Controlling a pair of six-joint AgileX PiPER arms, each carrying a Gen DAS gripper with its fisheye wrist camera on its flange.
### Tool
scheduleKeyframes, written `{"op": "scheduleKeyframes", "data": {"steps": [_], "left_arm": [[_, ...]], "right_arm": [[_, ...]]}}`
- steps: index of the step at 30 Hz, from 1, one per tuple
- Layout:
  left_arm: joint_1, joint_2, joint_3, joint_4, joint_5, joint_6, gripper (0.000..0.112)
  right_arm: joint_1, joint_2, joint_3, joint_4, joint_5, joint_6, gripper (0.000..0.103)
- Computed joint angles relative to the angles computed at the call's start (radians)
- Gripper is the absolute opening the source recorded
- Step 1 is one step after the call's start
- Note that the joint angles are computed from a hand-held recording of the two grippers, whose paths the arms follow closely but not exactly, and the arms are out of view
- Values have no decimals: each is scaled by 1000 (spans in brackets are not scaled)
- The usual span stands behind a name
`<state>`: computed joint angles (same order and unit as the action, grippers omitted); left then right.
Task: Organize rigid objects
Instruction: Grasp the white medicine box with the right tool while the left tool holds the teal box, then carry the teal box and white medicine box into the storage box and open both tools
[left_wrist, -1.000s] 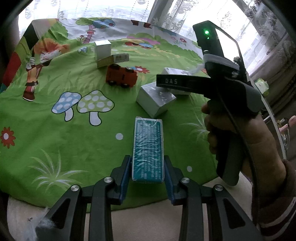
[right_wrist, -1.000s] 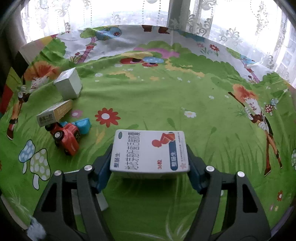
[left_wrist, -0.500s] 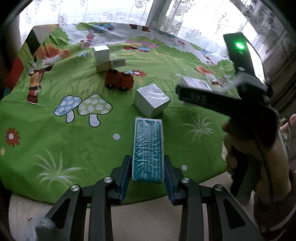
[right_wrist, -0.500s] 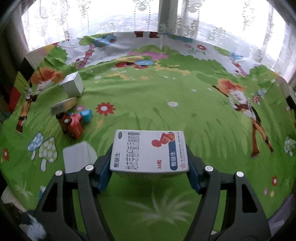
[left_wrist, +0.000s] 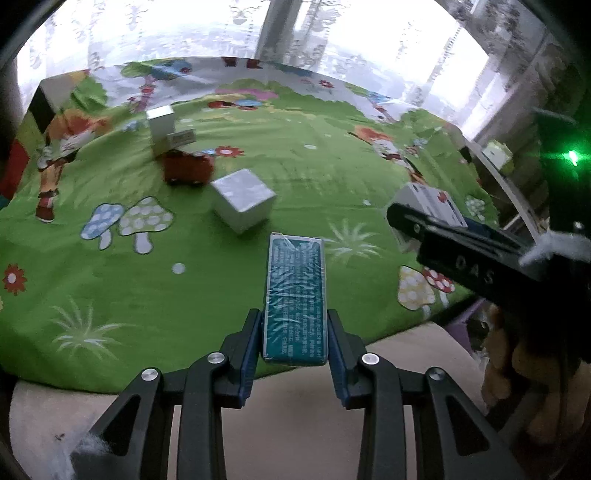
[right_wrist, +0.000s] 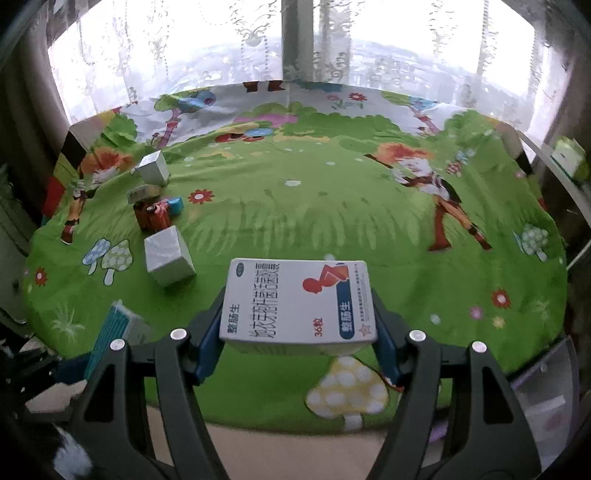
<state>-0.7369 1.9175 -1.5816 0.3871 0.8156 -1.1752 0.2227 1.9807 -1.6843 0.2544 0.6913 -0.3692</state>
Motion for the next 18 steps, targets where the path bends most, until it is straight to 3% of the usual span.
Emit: {"op": "scheduleKeyframes", "data": {"steps": [18], "left_arm": [[-84,220,-400,-119,123,210,35]], "right_arm": [[-256,-171,254,142,-17,-211,71]]}}
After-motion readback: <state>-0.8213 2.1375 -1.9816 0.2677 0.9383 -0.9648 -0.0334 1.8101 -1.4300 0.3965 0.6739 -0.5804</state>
